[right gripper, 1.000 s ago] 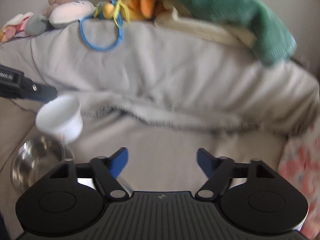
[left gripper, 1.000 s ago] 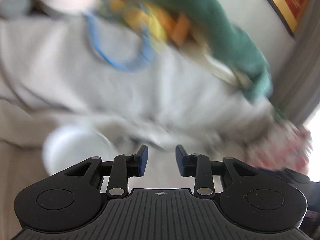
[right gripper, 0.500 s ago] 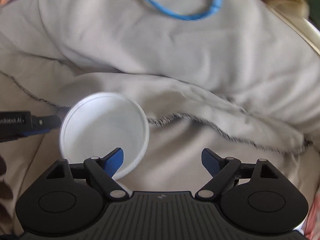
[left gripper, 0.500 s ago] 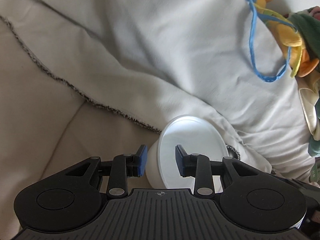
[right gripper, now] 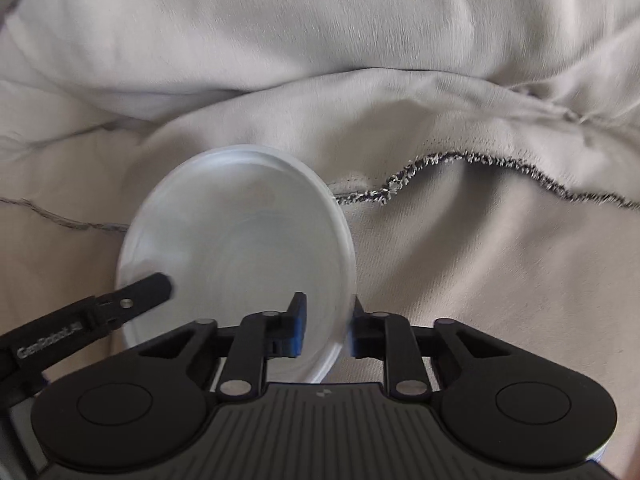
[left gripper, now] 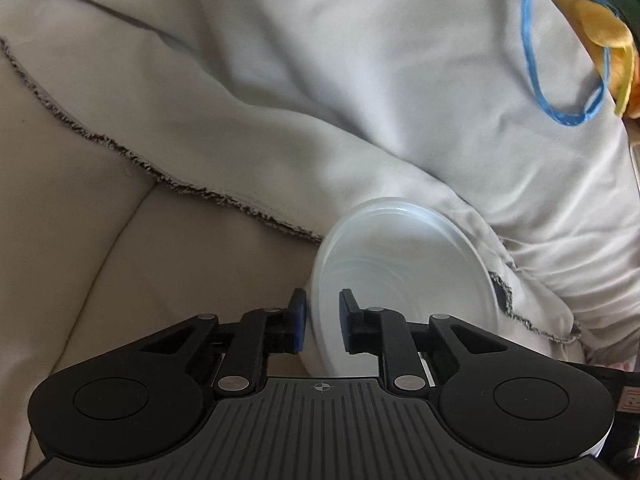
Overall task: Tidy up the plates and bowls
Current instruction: 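Lower the white bowl into the blue bowl stack and open both tools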
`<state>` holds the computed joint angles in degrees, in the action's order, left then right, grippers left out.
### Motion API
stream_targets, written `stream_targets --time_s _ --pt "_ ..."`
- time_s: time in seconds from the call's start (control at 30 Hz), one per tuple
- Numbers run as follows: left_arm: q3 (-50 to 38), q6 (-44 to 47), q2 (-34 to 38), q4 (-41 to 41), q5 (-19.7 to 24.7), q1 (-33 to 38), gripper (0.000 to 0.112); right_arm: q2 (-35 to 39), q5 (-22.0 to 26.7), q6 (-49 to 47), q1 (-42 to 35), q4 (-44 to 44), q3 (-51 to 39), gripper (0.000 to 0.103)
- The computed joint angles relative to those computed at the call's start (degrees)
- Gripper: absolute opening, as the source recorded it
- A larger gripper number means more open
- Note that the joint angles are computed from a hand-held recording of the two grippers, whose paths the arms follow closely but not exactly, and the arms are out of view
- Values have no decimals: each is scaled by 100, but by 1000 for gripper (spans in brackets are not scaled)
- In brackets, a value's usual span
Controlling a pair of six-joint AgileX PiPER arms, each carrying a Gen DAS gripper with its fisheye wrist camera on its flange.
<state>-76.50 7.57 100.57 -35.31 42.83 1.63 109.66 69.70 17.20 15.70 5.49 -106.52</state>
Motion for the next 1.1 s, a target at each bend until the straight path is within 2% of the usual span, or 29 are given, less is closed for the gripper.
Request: stream_targets --time_s 0.07,0.17,0.23,0.3,0.37,0.5,0.6,0.73,0.9,1.0,1.1 --pt "118 145 -223 -205 -87 -73 19 -327 -317 -316 -160 163 423 19" --pt "509 756 -719 -1062 -301 -186 20 -947 -717 -814 -580 524 1115 19" --pt "669 971 -997 -1251 -471 -480 21 -1407 -886 -1228 -987 898 1618 19" --pt "559 719 -1051 -843 -508 -962 21 -1865 -966 -1667 -1445 1204 2097 19" --pt "277 309 -890 -290 -442 -1487 21 -2284 -1096 -1937 -1813 1150 2551 20" --pt "-312 -313 -338 455 -343 -2260 21 -2894 -1758 -2419 -2377 908 3446 22" --pt "-329 -447 -148 682 -461 -2505 21 -3024 -1945 -3412 -3138 1805 3908 24" --pt "-291 -267 -14 370 -432 -2479 21 -2656 -1690 -3796 -3570 2305 3798 24" --pt "-295 -441 118 495 -413 -2502 23 -2491 -1438 -4241 -3918 2636 3846 24" --pt "-431 -348 288 329 -182 -2524 27 -2473 -1144 -4448 -4149 2787 3966 26" --pt "-504 -518 223 576 54 -2619 27 -2329 -869 -4491 -4272 2922 3928 28"
